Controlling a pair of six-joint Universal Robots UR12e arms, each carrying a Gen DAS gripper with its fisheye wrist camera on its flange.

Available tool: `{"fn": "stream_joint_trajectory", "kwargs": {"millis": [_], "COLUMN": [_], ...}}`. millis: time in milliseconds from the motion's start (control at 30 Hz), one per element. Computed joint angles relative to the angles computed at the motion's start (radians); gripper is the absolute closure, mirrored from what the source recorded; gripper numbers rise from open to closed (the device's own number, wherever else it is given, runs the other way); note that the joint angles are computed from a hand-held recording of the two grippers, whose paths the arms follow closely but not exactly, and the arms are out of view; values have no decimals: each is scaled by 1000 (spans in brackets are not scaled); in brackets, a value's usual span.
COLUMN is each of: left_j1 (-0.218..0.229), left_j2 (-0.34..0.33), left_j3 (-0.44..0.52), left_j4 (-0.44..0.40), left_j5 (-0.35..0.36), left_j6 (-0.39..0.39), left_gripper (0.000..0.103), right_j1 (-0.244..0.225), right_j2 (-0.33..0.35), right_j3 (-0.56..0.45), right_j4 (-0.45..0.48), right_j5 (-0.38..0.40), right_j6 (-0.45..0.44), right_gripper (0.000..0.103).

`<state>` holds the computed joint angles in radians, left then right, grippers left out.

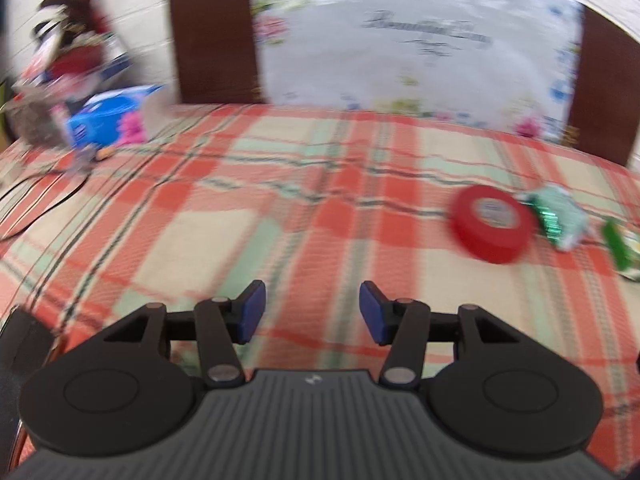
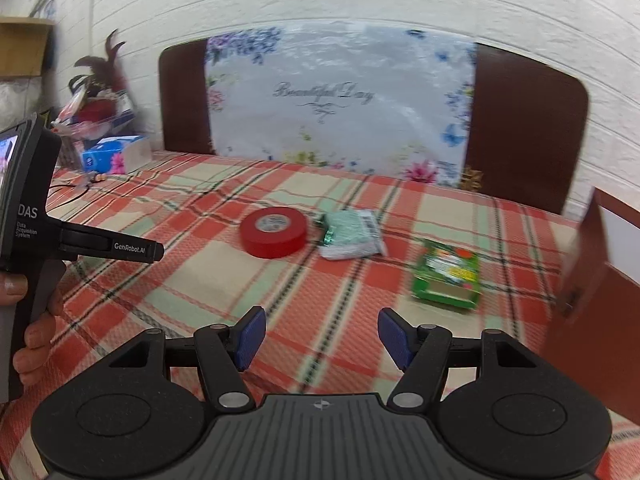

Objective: Organize objects
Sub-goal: 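Move the right gripper back over the red electrical tape roll, then grasp the red electrical tape roll with the right gripper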

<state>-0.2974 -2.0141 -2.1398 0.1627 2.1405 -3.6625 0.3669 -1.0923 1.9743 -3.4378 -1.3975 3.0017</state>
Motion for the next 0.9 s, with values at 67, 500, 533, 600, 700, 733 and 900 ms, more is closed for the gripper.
{"fn": "stream_joint_trajectory", "kwargs": {"millis": [67, 500, 533, 600, 700, 733, 900], "left_j1": [10, 8, 9, 10, 14, 14, 14], "left_j2": [-21, -71, -73, -75, -77, -77, -76], "left_j3": [-20, -30, -30, -30, -31, -31, -32], "left_j4": [76, 257, 263, 271, 282, 284, 283], "left_j5": [10, 11, 8, 5, -1, -3, -4], "left_j6": [-5, 42, 40, 35, 30, 29, 30], "left_gripper": [42, 35, 35, 35, 35, 35, 35], "right_j1": [13, 61, 62, 66, 64, 62, 35], "right_j2": [19, 186, 195, 209, 212, 208, 149], "right_j3": [-28, -260, -276, -302, -313, -306, -184], "right_j4": [8, 56, 70, 95, 123, 120, 63], "right_j5": [9, -16, -17, -28, -10, -3, 53], "right_j6": [-19, -93, -92, -85, -61, -66, -129], "right_gripper": [41, 31, 31, 32, 32, 32, 32]}}
